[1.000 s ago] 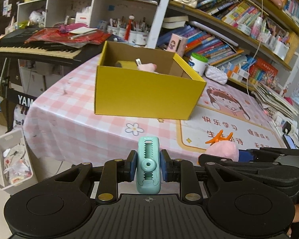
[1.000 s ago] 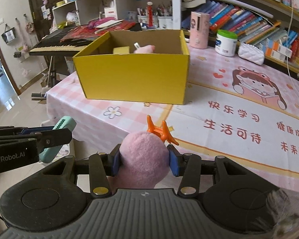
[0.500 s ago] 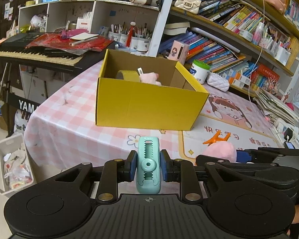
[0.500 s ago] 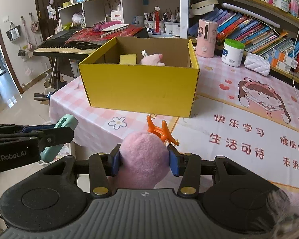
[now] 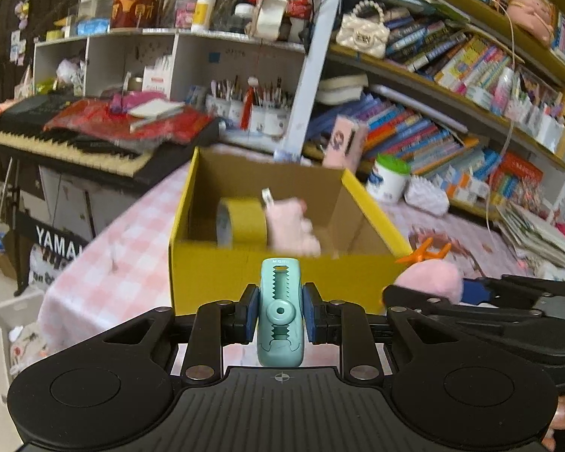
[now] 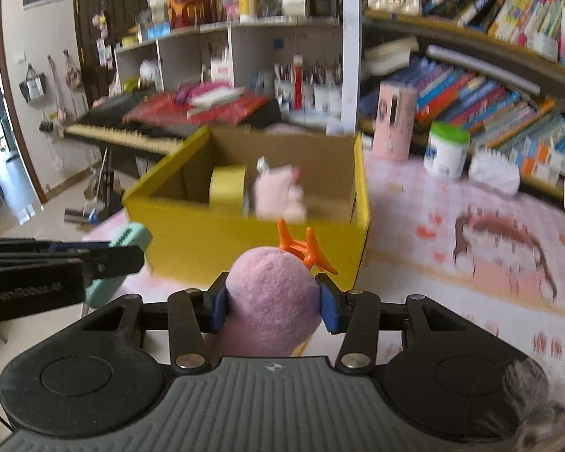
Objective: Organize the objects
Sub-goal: 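Carry the green eraser in the left tool and pink plush in the right tool to the yellow box, then lower both tools into the yellow box and open them, releasing eraser and plush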
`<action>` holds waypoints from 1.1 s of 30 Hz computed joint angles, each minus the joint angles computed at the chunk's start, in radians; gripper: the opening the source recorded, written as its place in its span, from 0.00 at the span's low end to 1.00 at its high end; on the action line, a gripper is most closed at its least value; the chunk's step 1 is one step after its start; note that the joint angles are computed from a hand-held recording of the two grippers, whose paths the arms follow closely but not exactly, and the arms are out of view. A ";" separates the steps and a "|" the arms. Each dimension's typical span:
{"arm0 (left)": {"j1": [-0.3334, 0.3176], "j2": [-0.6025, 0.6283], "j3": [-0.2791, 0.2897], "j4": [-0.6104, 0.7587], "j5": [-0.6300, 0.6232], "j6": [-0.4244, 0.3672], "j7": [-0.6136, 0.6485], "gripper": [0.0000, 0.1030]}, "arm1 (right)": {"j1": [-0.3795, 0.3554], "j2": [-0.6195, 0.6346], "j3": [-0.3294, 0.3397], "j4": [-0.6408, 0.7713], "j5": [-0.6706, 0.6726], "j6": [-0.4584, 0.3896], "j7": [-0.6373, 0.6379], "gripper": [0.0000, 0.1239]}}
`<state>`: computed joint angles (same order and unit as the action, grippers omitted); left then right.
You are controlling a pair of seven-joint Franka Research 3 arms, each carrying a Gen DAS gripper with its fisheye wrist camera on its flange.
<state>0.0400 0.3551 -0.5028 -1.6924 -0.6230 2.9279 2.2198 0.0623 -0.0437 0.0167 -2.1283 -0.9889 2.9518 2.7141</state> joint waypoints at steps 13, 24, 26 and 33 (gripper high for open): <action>-0.258 0.279 0.247 0.411 0.417 -0.027 -0.448 0.22 | 0.016 0.197 -0.154 0.297 -0.192 0.175 0.064 0.36; -0.303 0.404 0.288 0.589 0.657 -0.189 -0.623 0.22 | -0.061 0.300 -0.067 0.335 0.228 0.199 -0.404 0.36; -0.303 0.416 0.285 0.608 0.688 -0.214 -0.641 0.22 | -0.126 0.320 0.023 0.347 0.344 0.169 -0.558 0.36; -0.301 0.439 0.279 0.644 0.736 -0.246 -0.668 0.23 | -0.186 0.389 0.128 0.406 0.544 0.108 -0.829 0.36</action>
<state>-0.2608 0.7943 -0.2242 -1.0487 0.1127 2.6824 1.5522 -0.1240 0.3450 0.1448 -1.7225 -0.4452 3.0601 1.8854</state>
